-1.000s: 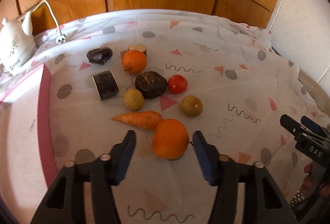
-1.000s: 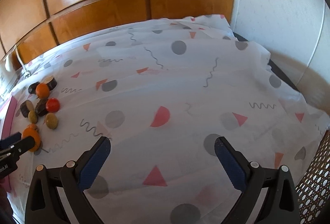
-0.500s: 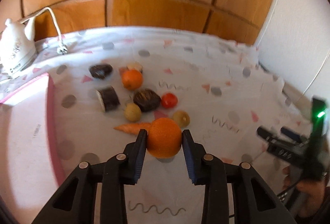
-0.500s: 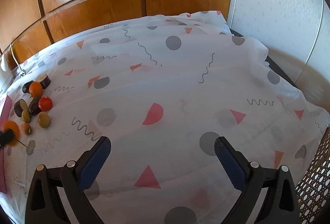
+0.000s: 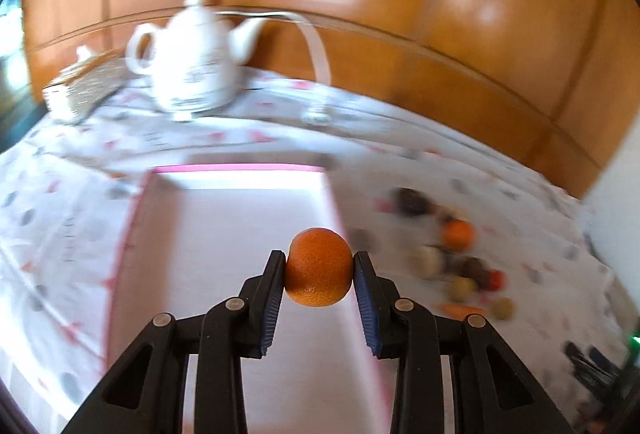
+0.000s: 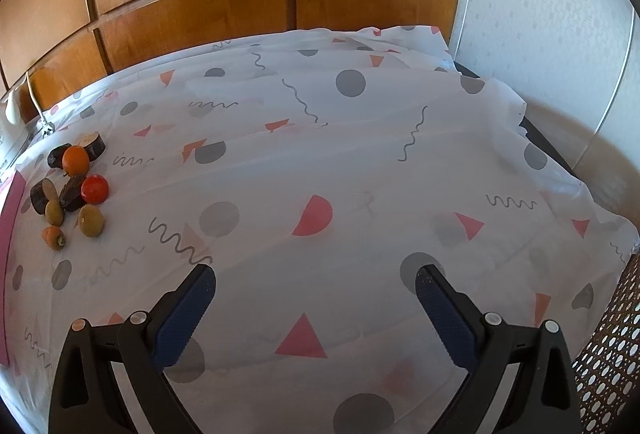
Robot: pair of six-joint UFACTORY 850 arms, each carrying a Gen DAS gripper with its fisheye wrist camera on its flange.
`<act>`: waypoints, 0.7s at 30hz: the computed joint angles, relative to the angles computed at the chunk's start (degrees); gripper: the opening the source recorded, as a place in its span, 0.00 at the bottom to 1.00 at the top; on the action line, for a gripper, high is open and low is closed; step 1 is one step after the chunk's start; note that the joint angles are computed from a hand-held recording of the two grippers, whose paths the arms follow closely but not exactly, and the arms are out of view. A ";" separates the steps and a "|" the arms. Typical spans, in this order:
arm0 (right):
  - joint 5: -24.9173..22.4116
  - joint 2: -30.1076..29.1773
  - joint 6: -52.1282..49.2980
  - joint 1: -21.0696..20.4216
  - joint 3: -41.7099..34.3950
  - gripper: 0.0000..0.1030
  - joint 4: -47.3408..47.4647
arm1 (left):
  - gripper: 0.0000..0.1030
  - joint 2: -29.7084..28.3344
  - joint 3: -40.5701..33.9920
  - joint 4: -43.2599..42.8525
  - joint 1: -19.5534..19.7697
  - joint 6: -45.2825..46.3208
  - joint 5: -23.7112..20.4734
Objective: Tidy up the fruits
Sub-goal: 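Carry the orange into the tray and open the left tool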
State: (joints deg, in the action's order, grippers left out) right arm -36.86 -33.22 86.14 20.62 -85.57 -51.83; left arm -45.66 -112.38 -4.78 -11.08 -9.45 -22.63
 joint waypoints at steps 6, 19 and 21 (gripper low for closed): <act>-0.59 -0.29 -1.18 0.06 -0.49 0.99 0.90 | 0.34 -2.51 -2.00 13.61 2.01 -13.76 -2.22; -1.37 -1.05 -3.15 0.34 -1.39 0.99 1.87 | 0.37 -2.19 0.09 25.19 1.20 -27.75 -4.01; -1.29 -1.21 -3.65 0.25 -1.50 0.98 2.58 | 0.37 -1.60 1.09 26.03 1.10 -28.93 -3.47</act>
State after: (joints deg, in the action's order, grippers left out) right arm -38.14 -34.44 82.48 20.88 -87.08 -49.24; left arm -47.26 -111.29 21.25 -9.98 -38.38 -26.10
